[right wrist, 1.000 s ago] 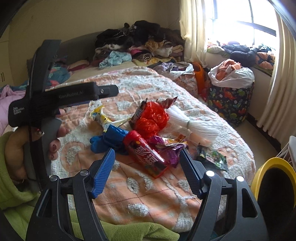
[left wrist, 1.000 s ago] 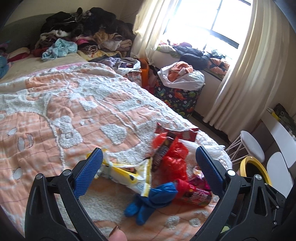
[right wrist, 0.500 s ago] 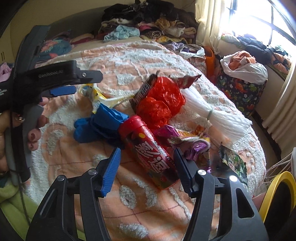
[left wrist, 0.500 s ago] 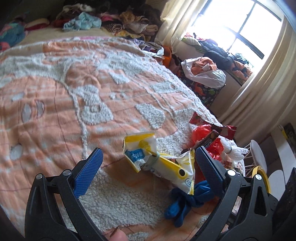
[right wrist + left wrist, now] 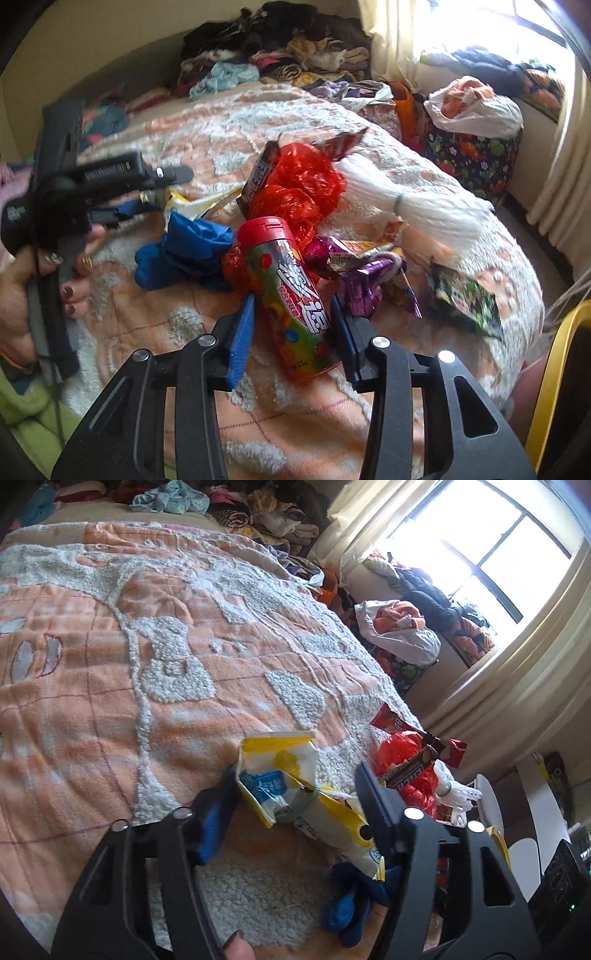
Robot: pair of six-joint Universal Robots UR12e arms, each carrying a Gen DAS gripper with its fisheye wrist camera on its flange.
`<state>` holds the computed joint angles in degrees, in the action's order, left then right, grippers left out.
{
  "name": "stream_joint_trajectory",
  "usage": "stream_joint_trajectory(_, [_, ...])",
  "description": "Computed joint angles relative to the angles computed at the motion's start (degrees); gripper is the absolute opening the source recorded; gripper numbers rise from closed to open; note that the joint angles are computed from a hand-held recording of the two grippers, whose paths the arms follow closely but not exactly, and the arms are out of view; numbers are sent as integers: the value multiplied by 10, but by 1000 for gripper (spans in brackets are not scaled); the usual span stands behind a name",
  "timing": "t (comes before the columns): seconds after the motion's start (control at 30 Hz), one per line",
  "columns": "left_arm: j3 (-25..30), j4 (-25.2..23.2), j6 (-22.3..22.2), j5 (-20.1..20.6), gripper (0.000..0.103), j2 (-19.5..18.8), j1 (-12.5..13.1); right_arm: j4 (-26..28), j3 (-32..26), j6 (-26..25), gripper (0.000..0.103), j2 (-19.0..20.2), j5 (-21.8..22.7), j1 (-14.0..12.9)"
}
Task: Collect trash
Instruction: 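Grasp the yellow snack wrapper with the left tool while the right tool grasps the red candy tube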
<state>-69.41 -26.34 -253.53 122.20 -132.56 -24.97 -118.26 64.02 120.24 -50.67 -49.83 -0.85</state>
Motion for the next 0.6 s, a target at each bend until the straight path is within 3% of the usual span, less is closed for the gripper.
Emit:
stream_joint_trajectory(0.07, [2, 12, 8, -7, 35, -2, 1, 6, -2, 15, 37, 1, 14, -5])
stream_joint_trajectory(0.17, [7, 20, 24, -5, 32, -5, -1, 11, -3, 35, 35, 1, 38, -13])
stream_joint_trajectory(0.33, [22, 35, 62, 14, 31, -10, -8, 21, -6, 60, 31, 1, 74, -26])
stream_joint_trajectory(0.6, [62, 62, 137, 50, 31, -23, -19, 80, -22, 48, 30, 2, 80, -33])
